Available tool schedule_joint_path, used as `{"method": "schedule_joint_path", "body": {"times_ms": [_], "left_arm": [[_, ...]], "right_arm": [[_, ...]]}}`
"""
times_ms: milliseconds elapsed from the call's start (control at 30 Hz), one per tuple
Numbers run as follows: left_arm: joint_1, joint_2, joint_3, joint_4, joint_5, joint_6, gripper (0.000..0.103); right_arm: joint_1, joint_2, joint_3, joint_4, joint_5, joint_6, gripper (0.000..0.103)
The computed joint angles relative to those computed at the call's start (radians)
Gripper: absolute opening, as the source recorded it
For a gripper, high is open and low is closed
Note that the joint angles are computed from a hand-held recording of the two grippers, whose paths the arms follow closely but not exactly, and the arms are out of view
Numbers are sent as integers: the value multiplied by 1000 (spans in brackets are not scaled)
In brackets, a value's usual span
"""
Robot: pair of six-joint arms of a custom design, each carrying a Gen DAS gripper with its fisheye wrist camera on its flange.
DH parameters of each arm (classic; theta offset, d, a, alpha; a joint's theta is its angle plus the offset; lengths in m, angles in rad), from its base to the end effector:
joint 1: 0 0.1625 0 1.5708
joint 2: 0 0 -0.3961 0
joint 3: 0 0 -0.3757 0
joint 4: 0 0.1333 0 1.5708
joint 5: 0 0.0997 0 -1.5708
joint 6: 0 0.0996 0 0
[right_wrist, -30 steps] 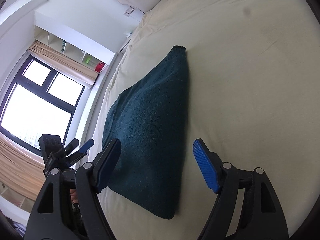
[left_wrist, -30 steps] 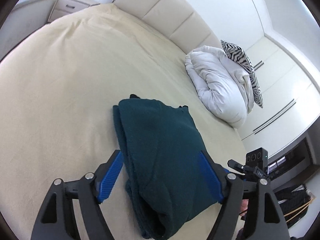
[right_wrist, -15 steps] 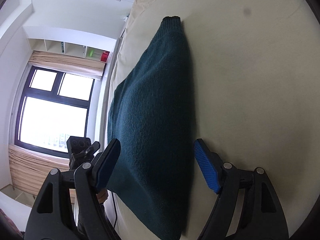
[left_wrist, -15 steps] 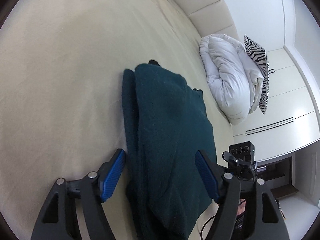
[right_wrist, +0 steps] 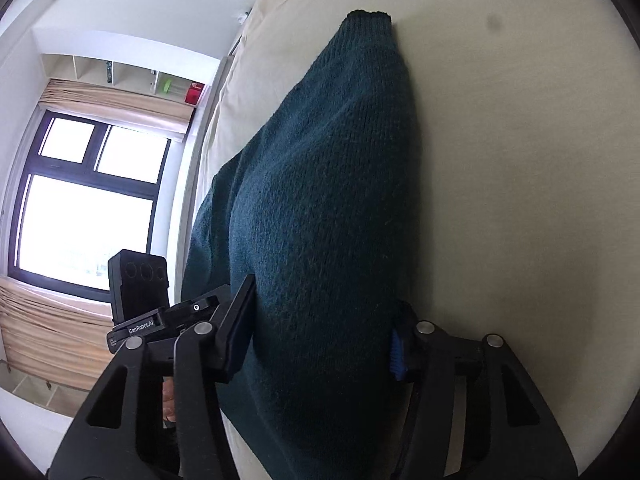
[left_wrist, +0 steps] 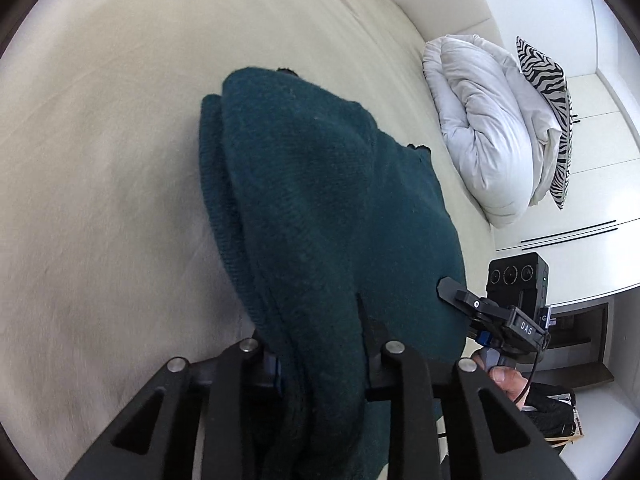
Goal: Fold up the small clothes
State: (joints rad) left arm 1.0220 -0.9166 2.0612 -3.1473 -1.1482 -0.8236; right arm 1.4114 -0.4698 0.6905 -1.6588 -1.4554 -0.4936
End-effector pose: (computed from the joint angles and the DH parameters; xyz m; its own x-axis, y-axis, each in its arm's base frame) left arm -0.1253 -0.5387 0.0940 -0.9372 -0.3446 0.0540 -0.3146 0.7681 -0.5577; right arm 0.0151 -0.8183 0.1483 -0.9361 -0.3116 -0.1632 -0.3250 0.9437 0.0624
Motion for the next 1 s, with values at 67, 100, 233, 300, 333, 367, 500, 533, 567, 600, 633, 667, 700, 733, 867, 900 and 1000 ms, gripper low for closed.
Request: {"method": "schedule_joint_path", "body": {"times_ms": [67,100,233,300,333,367,500,533,567,600,633,667,700,733,867,900,1000], "left_arm": [[-28,-9,12,-5,18,-8,25],[-48,-16,21,-4,27,-12,25],[-142,-47,86,-17,54,-48,25],[-190,-64,129,-41,69,-72,25],[-223,-73,158,-56,80,-94,25],[-248,-74,173,-64,90,-110,25],[-359,-60,237,-67,127,-201,25],[-383,-57,248,-57,130,-227,25],[-405,-48,262,-62,134,-252,25],[-429,-33,279,-85,135,-278,25],[-442,-16,291,-110,133,-300,25],[-451,6,301,-141,130,-324,25],[-453,27,306,-164,125,-343,25],[-451,48,307,-175,120,-359,26],[-439,121,287,-133,130,-418,29],[-441,141,300,-188,132,-420,30],[-456,160,327,-272,149,-437,33]], "right_arm": [[2,-49,75,-54,0,-17,44],[4,-78,117,-80,-1,-23,43],[6,-207,271,-122,3,-85,41],[1,-282,353,-123,14,-111,41],[-7,-330,400,-111,24,-126,41],[-15,-368,439,-104,29,-140,41],[-50,-525,616,-101,43,-202,41],[-64,-568,665,-104,43,-221,41],[-76,-598,699,-107,43,-234,41],[-89,-625,724,-102,43,-247,41],[-107,-654,756,-96,39,-256,41],[-123,-674,778,-93,36,-262,41],[-137,-690,801,-95,30,-267,41],[-155,-709,831,-105,18,-273,41],[-193,-733,935,-212,-65,-269,41],[-207,-733,952,-238,-67,-269,44],[-258,-726,946,-211,6,-256,45]]}}
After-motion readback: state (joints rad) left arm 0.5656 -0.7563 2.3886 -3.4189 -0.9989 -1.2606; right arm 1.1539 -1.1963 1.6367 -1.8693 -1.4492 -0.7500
